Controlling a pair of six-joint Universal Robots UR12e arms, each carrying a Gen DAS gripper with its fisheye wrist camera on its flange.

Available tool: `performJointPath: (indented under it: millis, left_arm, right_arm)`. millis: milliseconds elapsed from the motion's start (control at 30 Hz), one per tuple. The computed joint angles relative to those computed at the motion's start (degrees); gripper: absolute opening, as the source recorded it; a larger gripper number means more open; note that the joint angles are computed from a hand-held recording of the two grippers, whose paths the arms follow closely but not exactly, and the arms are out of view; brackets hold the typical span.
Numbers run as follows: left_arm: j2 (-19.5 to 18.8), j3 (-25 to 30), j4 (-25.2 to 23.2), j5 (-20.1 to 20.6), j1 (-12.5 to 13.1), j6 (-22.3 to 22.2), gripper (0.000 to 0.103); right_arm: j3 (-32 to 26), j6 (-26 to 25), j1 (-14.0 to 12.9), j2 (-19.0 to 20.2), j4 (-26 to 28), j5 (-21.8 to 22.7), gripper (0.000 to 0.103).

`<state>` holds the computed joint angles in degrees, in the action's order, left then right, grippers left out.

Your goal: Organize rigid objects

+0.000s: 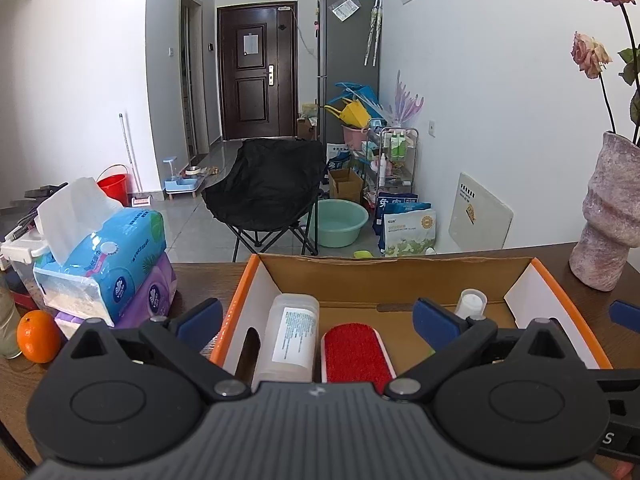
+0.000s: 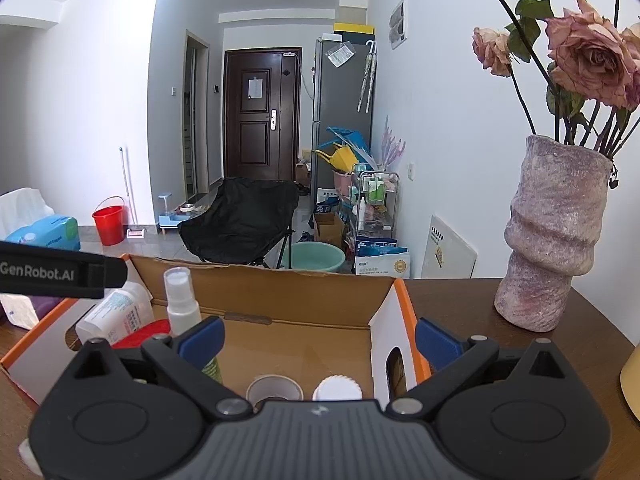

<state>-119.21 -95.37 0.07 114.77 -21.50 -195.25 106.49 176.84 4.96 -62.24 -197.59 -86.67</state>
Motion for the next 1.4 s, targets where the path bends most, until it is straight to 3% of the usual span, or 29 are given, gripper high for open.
performJointPath:
  millis: [700, 1400]
  left_arm:
    - [1.2, -1.8, 0.0, 1.2, -0.6, -0.1, 0.103]
    - [4.5, -6.6, 1.1, 2.1, -2.0, -1.9, 0.103]
  right_arm:
    - [2.0, -1.0, -0.3, -1.3, -1.2, 0.3, 0.103]
    - [7.8, -0.6, -0.9, -5.2, -3.9, 0.0, 0.103]
